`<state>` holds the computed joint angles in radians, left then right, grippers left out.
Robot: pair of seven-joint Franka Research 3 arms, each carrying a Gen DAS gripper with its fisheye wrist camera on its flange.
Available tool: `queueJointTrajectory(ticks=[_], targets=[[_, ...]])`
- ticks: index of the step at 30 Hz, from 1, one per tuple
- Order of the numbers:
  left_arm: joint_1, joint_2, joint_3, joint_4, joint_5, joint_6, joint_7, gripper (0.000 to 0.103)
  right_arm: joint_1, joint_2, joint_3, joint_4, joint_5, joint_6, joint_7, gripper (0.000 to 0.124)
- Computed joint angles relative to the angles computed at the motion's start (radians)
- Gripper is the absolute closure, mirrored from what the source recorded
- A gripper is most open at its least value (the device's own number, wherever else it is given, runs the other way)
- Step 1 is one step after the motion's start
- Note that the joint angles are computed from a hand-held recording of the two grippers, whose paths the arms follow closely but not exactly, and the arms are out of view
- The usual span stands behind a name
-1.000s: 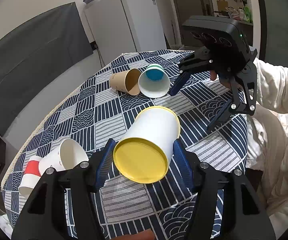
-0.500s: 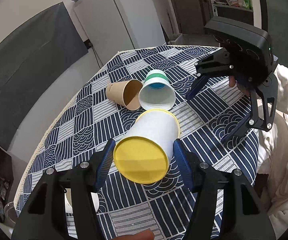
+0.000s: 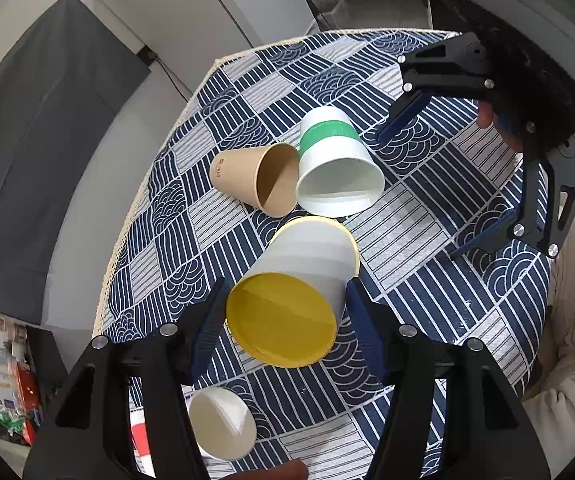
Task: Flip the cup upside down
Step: 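Rotate the cup rim-down and set it upside down on the table, then open the left tool and pull it back from the inverted cup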
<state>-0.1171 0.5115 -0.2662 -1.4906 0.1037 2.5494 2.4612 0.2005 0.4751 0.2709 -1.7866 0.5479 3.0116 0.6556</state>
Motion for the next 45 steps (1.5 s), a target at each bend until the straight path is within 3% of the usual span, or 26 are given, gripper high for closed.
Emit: queueJointTrajectory(ticks=[4, 8, 10, 14, 22, 26, 28, 35, 37, 39, 43, 45], targets=[[-0.035, 0.059, 0.018, 0.103, 0.034, -0.069, -0.021, 0.042, -0.011, 0.008, 0.001, 0.015, 0.004, -0.011, -0.006, 0.031], [-0.030, 0.093, 0.003, 0.153, 0.005, -0.078, -0.031, 0.020, -0.015, 0.016, 0.001, 0.027, 0.007, -0.006, -0.007, 0.031], [-0.023, 0.093, -0.005, 0.153, -0.017, -0.063, -0.040, 0.018, -0.024, 0.025, 0.007, 0.040, 0.014, -0.010, -0.008, 0.031], [0.006, 0.051, -0.019, 0.071, -0.053, 0.029, -0.049, 0.008, -0.031, 0.029, 0.013, 0.046, 0.029, -0.008, -0.012, 0.031], [0.083, -0.040, -0.073, -0.128, -0.160, 0.233, -0.079, 0.006, 0.033, 0.009, -0.048, 0.012, -0.032, 0.056, 0.084, 0.030], [0.168, -0.087, -0.161, -0.244, -0.270, 0.306, -0.046, 0.006, 0.103, -0.007, -0.123, -0.018, -0.094, 0.115, 0.192, 0.030], [0.185, -0.109, -0.179, -0.300, -0.305, 0.353, -0.038, 0.006, 0.133, -0.017, -0.155, -0.033, -0.126, 0.131, 0.242, 0.029], [0.313, -0.151, -0.330, -0.460, -0.468, 0.522, -0.015, 0.006, 0.162, -0.035, -0.178, -0.080, -0.200, 0.201, 0.352, 0.029], [0.325, -0.160, -0.342, -0.492, -0.460, 0.555, -0.052, 0.006, 0.160, -0.038, -0.171, -0.093, -0.212, 0.218, 0.374, 0.029], [0.384, -0.159, -0.407, -0.525, -0.475, 0.592, -0.054, 0.006, 0.196, -0.039, -0.206, -0.103, -0.226, 0.232, 0.405, 0.029], [0.419, -0.162, -0.444, -0.581, -0.459, 0.668, -0.106, 0.006, 0.196, -0.043, -0.196, -0.127, -0.240, 0.252, 0.442, 0.029], [0.459, -0.154, -0.487, -0.608, -0.451, 0.716, -0.129, 0.006, 0.229, -0.043, -0.229, -0.138, -0.240, 0.270, 0.467, 0.029]])
